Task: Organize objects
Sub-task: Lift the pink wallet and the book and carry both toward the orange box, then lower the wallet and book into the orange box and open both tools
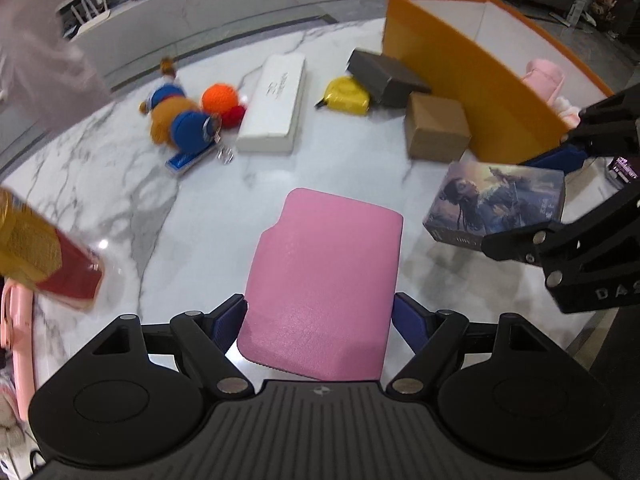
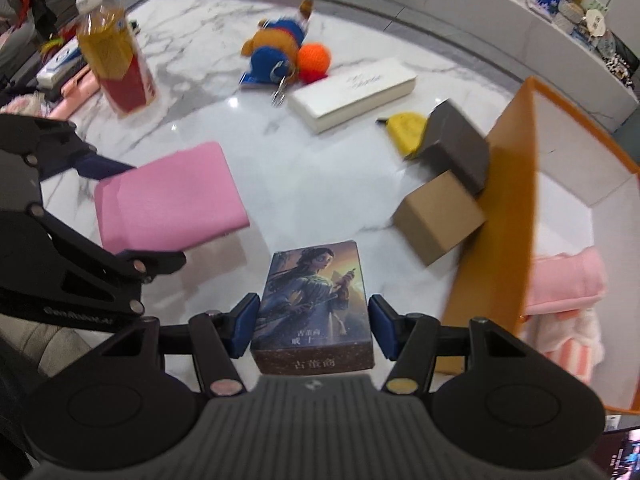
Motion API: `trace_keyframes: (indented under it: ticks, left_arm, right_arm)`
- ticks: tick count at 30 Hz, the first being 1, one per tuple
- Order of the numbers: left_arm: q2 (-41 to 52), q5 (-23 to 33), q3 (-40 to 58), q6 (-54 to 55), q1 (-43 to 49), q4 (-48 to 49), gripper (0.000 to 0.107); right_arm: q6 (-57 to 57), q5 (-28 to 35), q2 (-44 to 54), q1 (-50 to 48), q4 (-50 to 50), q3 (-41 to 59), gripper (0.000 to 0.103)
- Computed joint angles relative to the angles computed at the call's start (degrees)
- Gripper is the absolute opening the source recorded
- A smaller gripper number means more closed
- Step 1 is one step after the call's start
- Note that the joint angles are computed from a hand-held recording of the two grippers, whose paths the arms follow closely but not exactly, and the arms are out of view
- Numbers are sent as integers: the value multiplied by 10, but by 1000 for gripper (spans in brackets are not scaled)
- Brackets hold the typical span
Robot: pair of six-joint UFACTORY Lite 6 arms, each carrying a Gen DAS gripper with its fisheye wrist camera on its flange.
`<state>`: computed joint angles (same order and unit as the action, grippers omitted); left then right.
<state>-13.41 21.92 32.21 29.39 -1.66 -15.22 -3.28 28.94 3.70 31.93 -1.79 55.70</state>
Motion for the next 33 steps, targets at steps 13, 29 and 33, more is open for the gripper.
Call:
trace_keyframes:
  ticks: [13, 29, 33]
  left_arm:
    - [120, 75, 249, -180, -172, 114, 92]
    - [488, 193, 756, -246, -302, 137, 92]
    - [597, 227, 885, -244, -291, 111, 92]
  right_arm:
    - [-116, 101, -61, -146, 42, 111, 61]
    - [-236, 144, 82, -382, 95, 329, 61]
    - [-226, 134, 150, -407, 92, 381, 61]
